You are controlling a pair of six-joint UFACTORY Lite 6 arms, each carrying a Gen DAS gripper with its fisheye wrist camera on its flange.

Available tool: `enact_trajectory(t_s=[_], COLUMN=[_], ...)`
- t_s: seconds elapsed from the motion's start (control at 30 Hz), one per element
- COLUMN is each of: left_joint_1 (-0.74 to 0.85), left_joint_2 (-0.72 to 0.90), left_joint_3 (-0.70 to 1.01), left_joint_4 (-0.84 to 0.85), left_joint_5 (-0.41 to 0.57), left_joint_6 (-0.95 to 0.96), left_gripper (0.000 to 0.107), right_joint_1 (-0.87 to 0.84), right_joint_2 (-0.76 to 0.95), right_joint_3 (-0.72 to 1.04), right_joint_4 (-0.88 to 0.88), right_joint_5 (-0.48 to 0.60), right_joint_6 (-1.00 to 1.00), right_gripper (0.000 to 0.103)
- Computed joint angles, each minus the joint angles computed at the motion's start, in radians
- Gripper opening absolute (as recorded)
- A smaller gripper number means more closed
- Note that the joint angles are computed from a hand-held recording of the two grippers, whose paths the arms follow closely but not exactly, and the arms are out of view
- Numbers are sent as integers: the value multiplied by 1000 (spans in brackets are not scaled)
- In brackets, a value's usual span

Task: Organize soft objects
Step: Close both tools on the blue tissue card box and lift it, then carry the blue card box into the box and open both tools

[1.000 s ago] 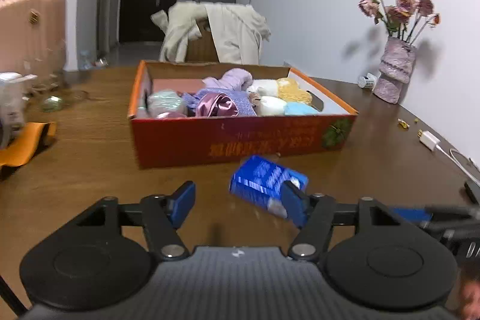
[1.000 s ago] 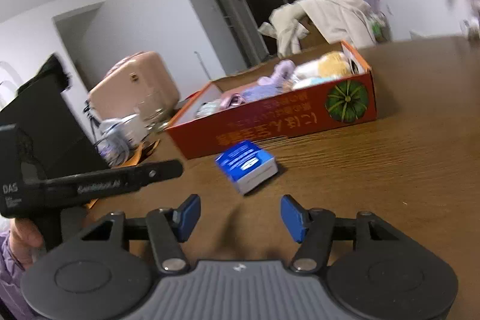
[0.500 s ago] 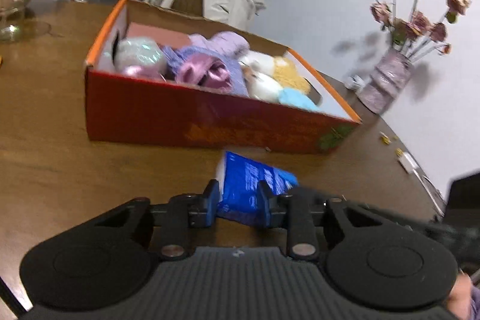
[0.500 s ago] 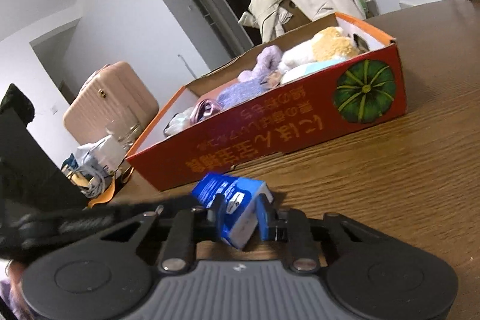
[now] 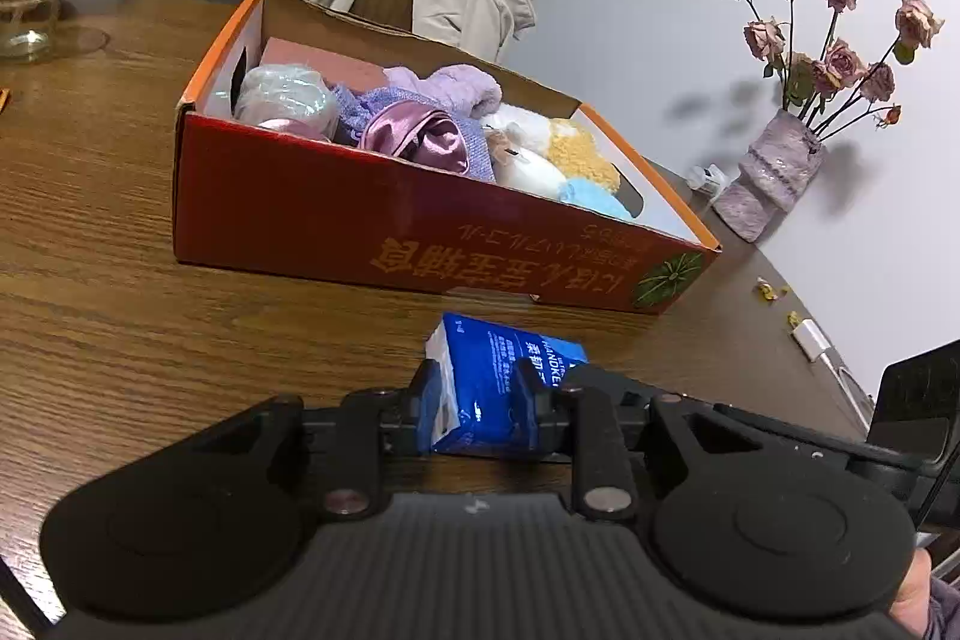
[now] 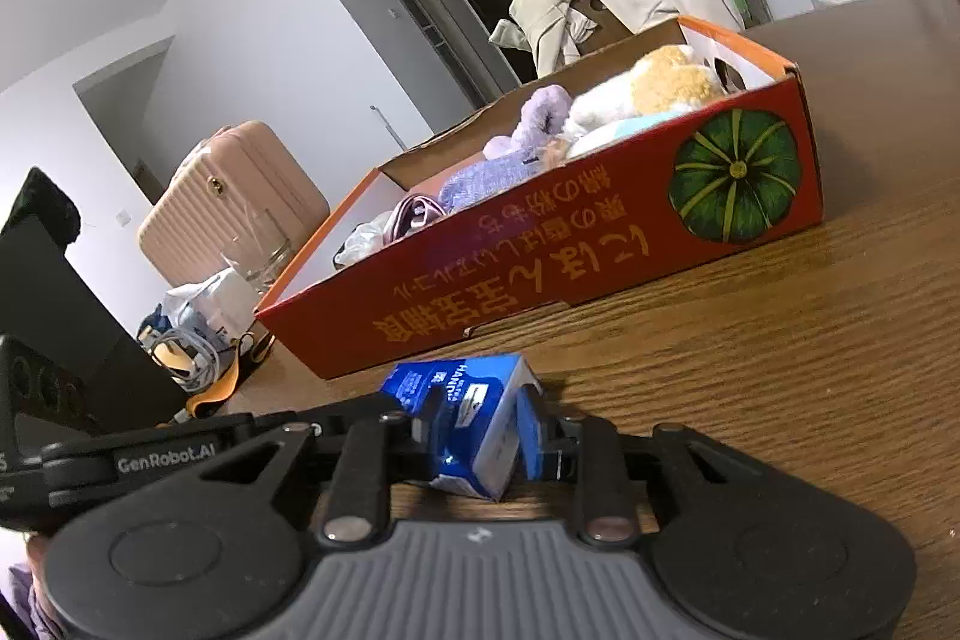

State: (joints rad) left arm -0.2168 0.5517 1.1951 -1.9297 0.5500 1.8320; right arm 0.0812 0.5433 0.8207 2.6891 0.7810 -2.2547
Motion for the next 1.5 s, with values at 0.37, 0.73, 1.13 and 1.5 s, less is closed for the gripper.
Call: enact_trajectory(t_s=[0.37,0.73,1.13,1.5], left_joint_1=[-96,-244,-130,-70], left_joint_2=[-469,-831,-109,459], left_joint_3=[-460,-650,303,933], left_joint_4=[-251,-329,342,1049], left_joint_5=[-81,-183,-168,-94], left_joint_6=[188,137,-531,-1160], left_gripper=[25,25,25,25], right_joint_1=[94,84,-125,-58], right_joint_2=[-374,-960,-347,393], right_joint_3=[-334,-642,158,1014], right_joint_4=[160,114,-360,-1393], right_joint_5=[-14,-202,-304,-465], right_joint_6=[-148,-88,187,1203], right_gripper=[16,16,16,16])
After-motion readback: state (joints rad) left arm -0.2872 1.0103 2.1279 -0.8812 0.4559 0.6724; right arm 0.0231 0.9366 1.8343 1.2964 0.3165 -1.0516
